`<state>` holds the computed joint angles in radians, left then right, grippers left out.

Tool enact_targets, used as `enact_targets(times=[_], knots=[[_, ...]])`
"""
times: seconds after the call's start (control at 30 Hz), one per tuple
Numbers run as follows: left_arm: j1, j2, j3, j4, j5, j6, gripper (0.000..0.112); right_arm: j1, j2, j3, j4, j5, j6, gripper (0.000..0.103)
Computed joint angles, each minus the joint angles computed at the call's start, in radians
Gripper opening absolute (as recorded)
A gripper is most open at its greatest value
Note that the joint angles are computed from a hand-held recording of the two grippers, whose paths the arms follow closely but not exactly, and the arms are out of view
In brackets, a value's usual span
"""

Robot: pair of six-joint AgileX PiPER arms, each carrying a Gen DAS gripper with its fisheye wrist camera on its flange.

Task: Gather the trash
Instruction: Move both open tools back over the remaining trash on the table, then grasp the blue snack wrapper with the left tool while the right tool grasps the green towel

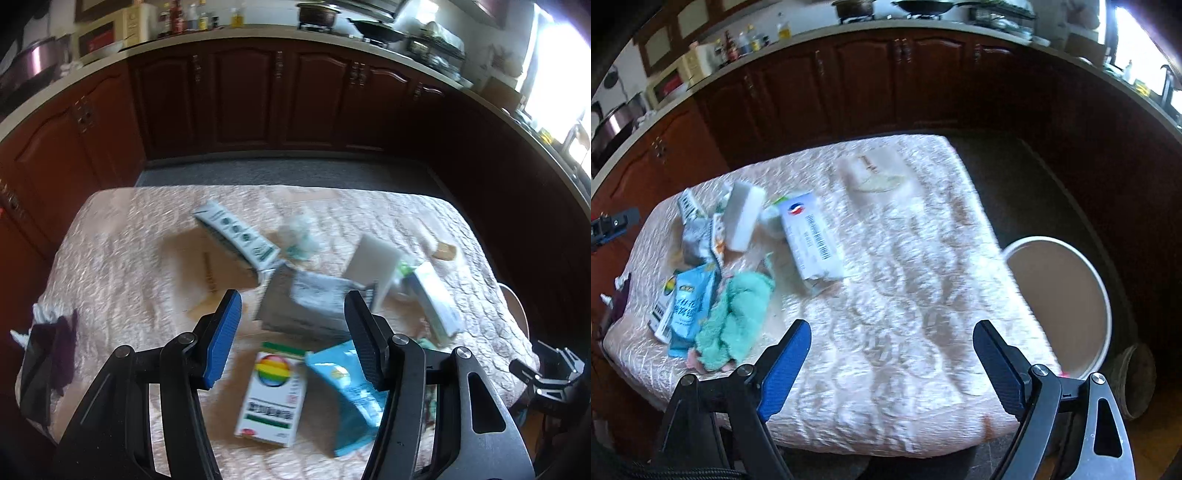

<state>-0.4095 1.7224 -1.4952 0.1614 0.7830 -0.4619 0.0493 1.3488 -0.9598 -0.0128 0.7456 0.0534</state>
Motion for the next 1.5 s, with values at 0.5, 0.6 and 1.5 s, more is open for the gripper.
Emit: enact_targets(times=[0.5, 0.6, 1.5], knots=[[0.114, -0.029, 0.131, -0.081, -0.045, 0.051, 0.057, 0.214, 0.168, -0.060, 0.048, -0.046, 0.024, 0.089], [0.120, -0.026, 0.153, -0.109, -0.052, 0.073, 0.057, 0.227, 0.197, -0.075, 0.083, -0.052, 0.011, 0.086], [-0.062, 0.073, 0.136, -0.248, -0.020, 0.141, 0.057, 0.003, 0.219, -0.012, 0.572, -0.089, -0.356, 0.028]])
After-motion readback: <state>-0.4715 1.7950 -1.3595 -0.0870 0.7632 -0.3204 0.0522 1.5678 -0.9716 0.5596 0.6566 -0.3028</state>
